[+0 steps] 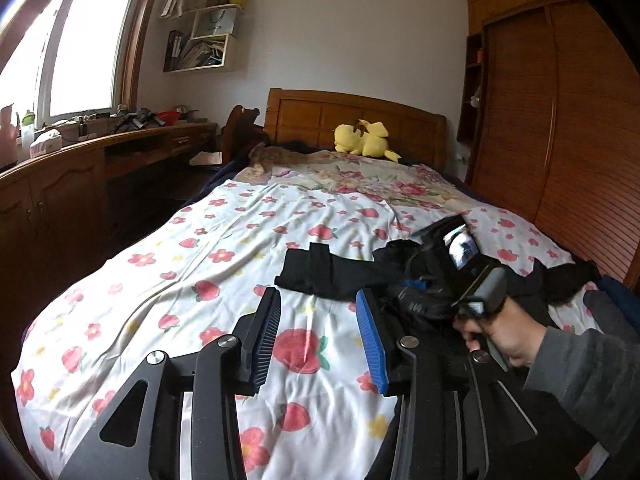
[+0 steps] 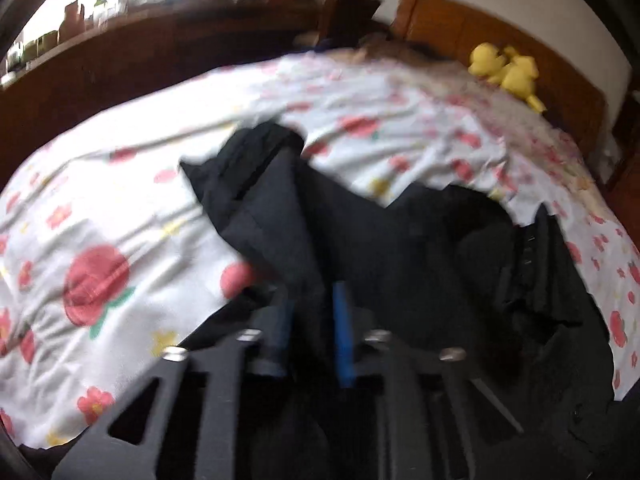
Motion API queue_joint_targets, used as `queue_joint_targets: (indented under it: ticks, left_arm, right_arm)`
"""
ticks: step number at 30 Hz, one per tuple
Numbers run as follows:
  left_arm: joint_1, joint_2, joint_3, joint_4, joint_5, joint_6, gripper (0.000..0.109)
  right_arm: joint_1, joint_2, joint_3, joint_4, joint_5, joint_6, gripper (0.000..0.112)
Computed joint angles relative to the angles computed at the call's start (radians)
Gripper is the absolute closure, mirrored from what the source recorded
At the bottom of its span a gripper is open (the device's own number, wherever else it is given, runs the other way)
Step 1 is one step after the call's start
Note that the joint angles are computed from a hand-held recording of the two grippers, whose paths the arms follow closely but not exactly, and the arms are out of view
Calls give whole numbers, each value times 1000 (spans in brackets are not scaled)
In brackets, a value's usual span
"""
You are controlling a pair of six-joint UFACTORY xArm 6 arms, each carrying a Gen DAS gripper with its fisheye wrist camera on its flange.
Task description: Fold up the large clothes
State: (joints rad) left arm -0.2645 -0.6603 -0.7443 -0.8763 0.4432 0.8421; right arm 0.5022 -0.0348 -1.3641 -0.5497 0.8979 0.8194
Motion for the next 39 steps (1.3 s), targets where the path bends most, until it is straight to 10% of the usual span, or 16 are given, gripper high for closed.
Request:
queue_joint_targets:
  ticks: [10, 29, 33, 39]
  left_arm:
    - [-36, -53, 9, 73, 43, -73, 66]
    - [-92, -361, 157, 191, 206, -133, 66]
    - [-87, -373, 134, 242, 246, -138, 66]
    - [-29, -305, 89, 111, 265, 7, 66]
  right_arm:
    - [35, -330, 209, -208, 5, 314, 103]
    - [574, -695, 422, -279, 567, 531, 101]
    - [615, -694, 409, -296, 568, 542, 74]
    - [547, -676, 423, -224, 471, 509, 72]
